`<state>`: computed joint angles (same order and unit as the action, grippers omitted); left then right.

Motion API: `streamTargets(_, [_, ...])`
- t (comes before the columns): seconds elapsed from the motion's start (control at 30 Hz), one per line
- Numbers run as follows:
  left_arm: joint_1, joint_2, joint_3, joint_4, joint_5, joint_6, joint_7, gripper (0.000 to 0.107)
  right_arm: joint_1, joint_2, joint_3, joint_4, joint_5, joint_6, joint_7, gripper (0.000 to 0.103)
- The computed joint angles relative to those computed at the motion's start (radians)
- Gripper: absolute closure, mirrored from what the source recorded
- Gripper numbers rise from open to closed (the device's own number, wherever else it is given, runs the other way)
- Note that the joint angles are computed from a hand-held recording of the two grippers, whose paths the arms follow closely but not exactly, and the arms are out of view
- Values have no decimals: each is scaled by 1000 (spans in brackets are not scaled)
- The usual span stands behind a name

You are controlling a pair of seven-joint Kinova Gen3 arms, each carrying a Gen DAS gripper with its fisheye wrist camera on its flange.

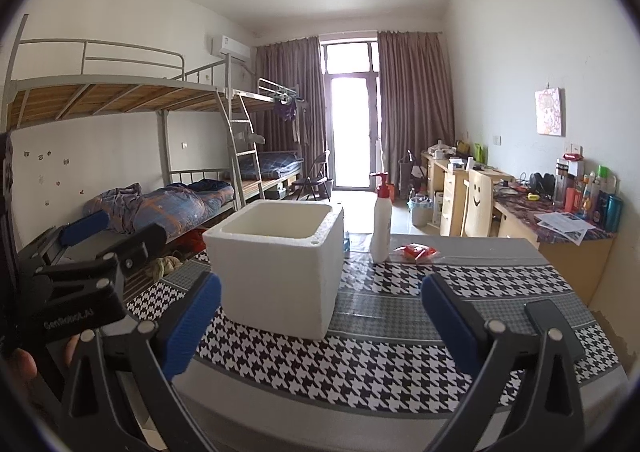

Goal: Organize soft objects

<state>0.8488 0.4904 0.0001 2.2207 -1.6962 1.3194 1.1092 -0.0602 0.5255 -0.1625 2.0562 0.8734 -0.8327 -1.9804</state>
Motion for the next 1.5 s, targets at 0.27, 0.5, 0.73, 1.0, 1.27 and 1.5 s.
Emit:
streamTargets(0.27, [-21, 22, 107, 25, 21, 108, 26, 5, 7, -4, 7, 81, -61, -79, 91, 1])
streamTargets(0.5, [-49, 41, 190, 44, 36, 181, 51, 5, 8, 5, 6, 137, -111, -136, 151, 1])
streamTargets(0.73, [-53, 60, 218, 62, 34, 202, 73, 5, 3, 9, 5, 160, -127, -150, 177, 1])
streamTargets(1.0, [-59, 68, 224, 75, 36, 212, 96, 5, 13, 11, 3, 182, -136, -177, 185, 1])
streamTargets(1.27, [-44, 86, 228, 84, 42, 238, 111, 5, 13, 29, 8, 187, -141, -190, 203, 1])
streamTargets(1.5, [-43, 93, 228, 88, 42, 247, 129, 5, 23, 39, 8, 190, -142, -215, 202, 1])
